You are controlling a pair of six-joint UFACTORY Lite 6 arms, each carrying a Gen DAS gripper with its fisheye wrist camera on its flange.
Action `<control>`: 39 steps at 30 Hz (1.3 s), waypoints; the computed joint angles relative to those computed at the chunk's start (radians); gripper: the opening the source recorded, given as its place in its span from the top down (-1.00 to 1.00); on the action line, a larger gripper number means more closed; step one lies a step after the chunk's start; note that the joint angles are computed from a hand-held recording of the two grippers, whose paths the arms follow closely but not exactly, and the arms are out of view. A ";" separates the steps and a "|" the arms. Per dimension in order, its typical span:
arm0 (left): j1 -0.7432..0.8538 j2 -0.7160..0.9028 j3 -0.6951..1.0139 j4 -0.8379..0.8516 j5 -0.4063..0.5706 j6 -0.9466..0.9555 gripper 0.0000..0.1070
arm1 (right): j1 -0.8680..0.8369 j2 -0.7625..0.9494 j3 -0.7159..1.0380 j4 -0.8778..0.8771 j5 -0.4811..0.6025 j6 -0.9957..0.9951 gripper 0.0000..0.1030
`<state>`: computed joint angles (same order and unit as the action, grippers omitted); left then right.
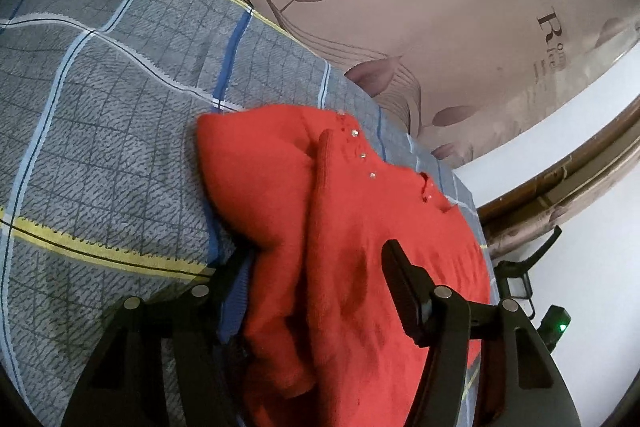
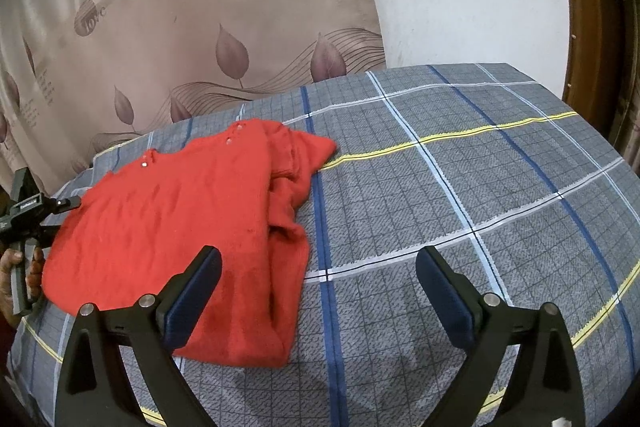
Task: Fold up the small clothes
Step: 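Close the left gripper on the edge of the folded sweater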
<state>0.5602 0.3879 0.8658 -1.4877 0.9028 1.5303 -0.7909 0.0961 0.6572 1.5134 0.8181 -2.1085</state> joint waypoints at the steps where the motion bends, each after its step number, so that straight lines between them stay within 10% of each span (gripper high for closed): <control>1: -0.003 -0.006 -0.008 -0.010 -0.009 0.009 -0.15 | 0.000 0.000 0.000 0.000 0.000 0.000 -0.90; 8: -0.036 -0.018 -0.034 -0.077 -0.113 0.071 0.57 | -0.006 0.003 0.000 -0.006 0.012 0.002 -0.91; 22: -0.045 -0.017 -0.033 -0.093 -0.132 0.095 0.63 | -0.005 0.016 0.014 -0.023 0.023 0.020 -0.94; 39: -0.231 -0.207 -0.164 -0.343 -0.426 0.323 0.63 | 0.014 0.020 0.023 -0.028 0.001 0.033 -0.95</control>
